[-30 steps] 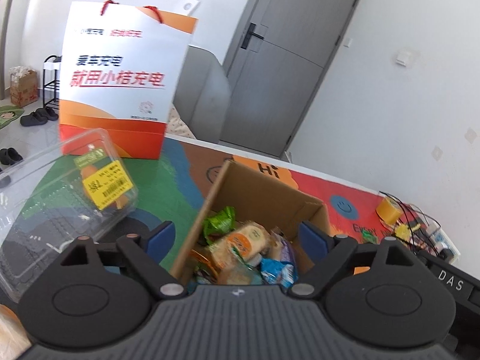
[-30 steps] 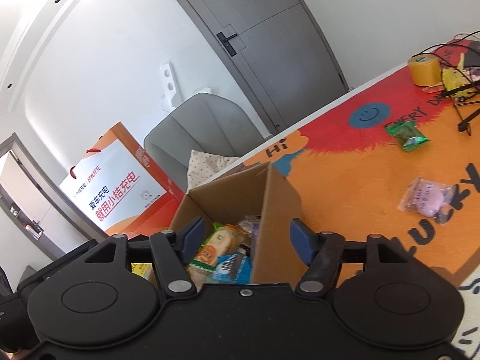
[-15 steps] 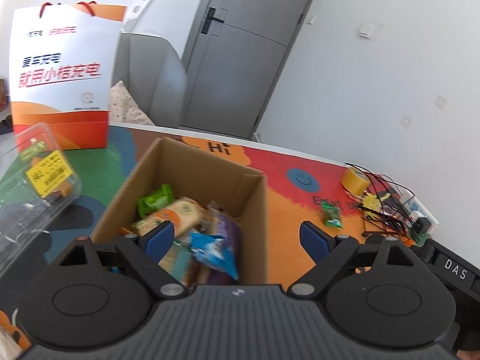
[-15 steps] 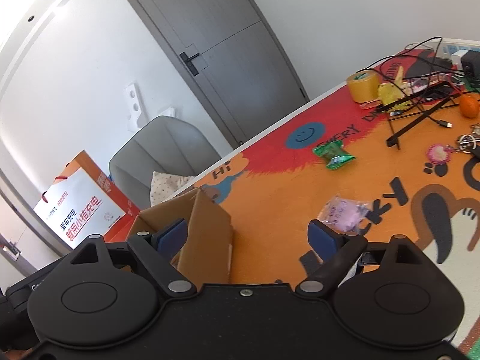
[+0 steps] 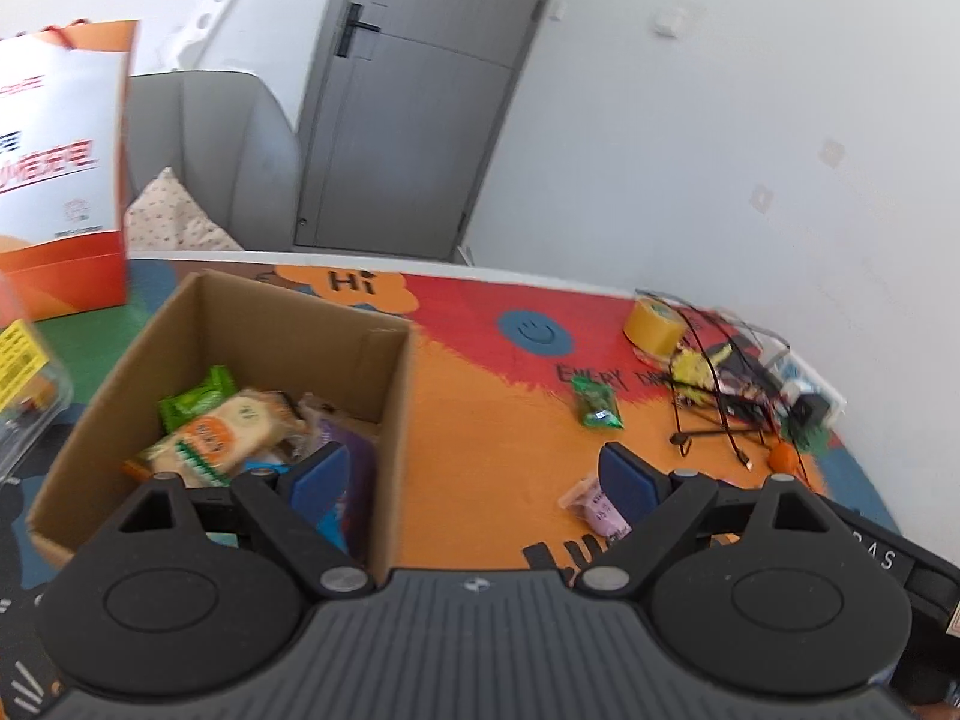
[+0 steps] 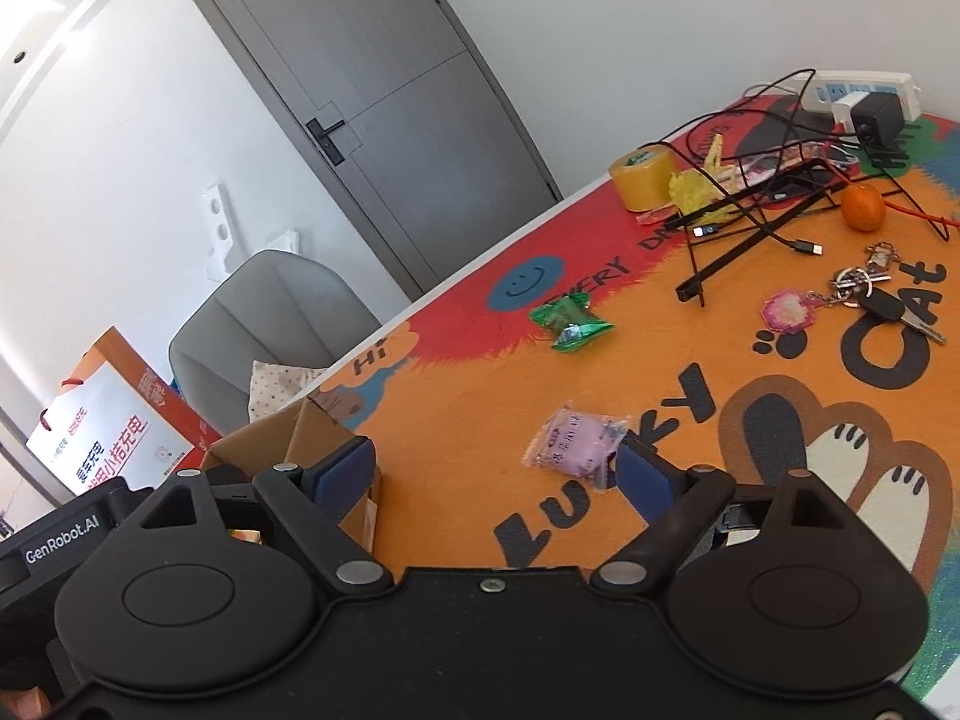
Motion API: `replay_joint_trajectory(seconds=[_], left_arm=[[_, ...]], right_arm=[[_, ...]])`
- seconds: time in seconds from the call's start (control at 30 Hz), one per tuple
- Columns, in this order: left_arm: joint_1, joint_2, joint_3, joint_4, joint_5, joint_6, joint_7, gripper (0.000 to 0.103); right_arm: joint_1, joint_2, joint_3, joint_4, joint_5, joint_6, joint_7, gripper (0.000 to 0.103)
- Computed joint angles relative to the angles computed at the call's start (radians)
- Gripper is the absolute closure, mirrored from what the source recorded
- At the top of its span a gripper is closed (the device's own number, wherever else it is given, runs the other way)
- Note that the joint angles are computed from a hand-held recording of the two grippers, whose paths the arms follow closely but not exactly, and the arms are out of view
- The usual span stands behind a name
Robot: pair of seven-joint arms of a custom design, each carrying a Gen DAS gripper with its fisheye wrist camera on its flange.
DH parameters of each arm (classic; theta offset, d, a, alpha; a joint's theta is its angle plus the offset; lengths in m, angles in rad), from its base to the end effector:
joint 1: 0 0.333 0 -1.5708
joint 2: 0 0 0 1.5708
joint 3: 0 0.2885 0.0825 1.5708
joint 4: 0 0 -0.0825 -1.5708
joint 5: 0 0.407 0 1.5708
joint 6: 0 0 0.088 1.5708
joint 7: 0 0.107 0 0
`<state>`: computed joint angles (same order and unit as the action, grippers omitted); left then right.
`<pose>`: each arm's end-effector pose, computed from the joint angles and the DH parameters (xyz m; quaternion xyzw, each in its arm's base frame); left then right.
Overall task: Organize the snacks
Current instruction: 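Move both grippers back to the green candy and pink-purple bread packet, then grasp the pink-purple bread packet with the right gripper while the left gripper grasps the green candy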
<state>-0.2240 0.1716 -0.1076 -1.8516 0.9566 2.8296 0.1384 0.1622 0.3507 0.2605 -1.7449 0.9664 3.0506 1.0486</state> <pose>0.6129 -0.2513 0.4709 -0.7169 0.5248 -0.3785 0.2595 0.6627 0.2070 0.4255 -0.6044 0.6306 -0.1030 0.4759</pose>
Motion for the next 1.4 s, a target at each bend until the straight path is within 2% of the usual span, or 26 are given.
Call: replay_joint_trajectory(seconds=[0.27, 0.4, 0.57, 0.67, 0.83, 0.97, 1.13, 1.2, 1.27, 1.3, 1.4], left_arm=[[-0.021, 0.089, 0.005, 0.096, -0.077, -0.018, 0.084, 0.018], [-0.036, 0.133, 0.017, 0.145, -0.116, -0.036, 0.105, 0.028], [-0.06, 0.192, 0.032, 0.215, -0.147, -0.069, 0.133, 0.039], [-0.068, 0.223, 0.037, 0.251, -0.17, -0.078, 0.157, 0.04], [-0.077, 0.271, 0.045, 0.305, -0.215, -0.09, 0.193, 0.04], [-0.081, 0.297, 0.052, 0.334, -0.247, -0.089, 0.218, 0.04], [-0.096, 0.318, 0.075, 0.359, -0.244, -0.085, 0.212, 0.04], [-0.099, 0.324, 0.079, 0.366, -0.244, -0.081, 0.212, 0.04], [-0.107, 0.326, 0.086, 0.371, -0.238, -0.086, 0.203, 0.04], [-0.108, 0.326, 0.087, 0.37, -0.235, -0.082, 0.201, 0.04], [-0.11, 0.318, 0.091, 0.358, -0.228, -0.062, 0.187, 0.04]], right_arm=[[0.019, 0.042, -0.042, 0.029, -0.081, -0.017, 0.096, 0.016], [0.017, 0.08, -0.051, 0.065, -0.136, -0.045, 0.156, 0.018], [0.034, 0.148, -0.08, 0.14, -0.231, -0.097, 0.256, 0.028], [0.061, 0.194, -0.115, 0.194, -0.311, -0.13, 0.34, 0.031], [0.084, 0.256, -0.143, 0.268, -0.423, -0.154, 0.429, 0.032], [0.121, 0.302, -0.188, 0.328, -0.519, -0.177, 0.52, 0.032], [0.146, 0.353, -0.219, 0.398, -0.617, -0.217, 0.602, 0.032], [0.156, 0.366, -0.231, 0.414, -0.649, -0.223, 0.629, 0.036], [0.187, 0.373, -0.27, 0.423, -0.702, -0.226, 0.676, 0.047], [0.197, 0.376, -0.284, 0.427, -0.724, -0.229, 0.697, 0.061], [0.158, 0.374, -0.241, 0.42, -0.716, -0.218, 0.69, 0.068]])
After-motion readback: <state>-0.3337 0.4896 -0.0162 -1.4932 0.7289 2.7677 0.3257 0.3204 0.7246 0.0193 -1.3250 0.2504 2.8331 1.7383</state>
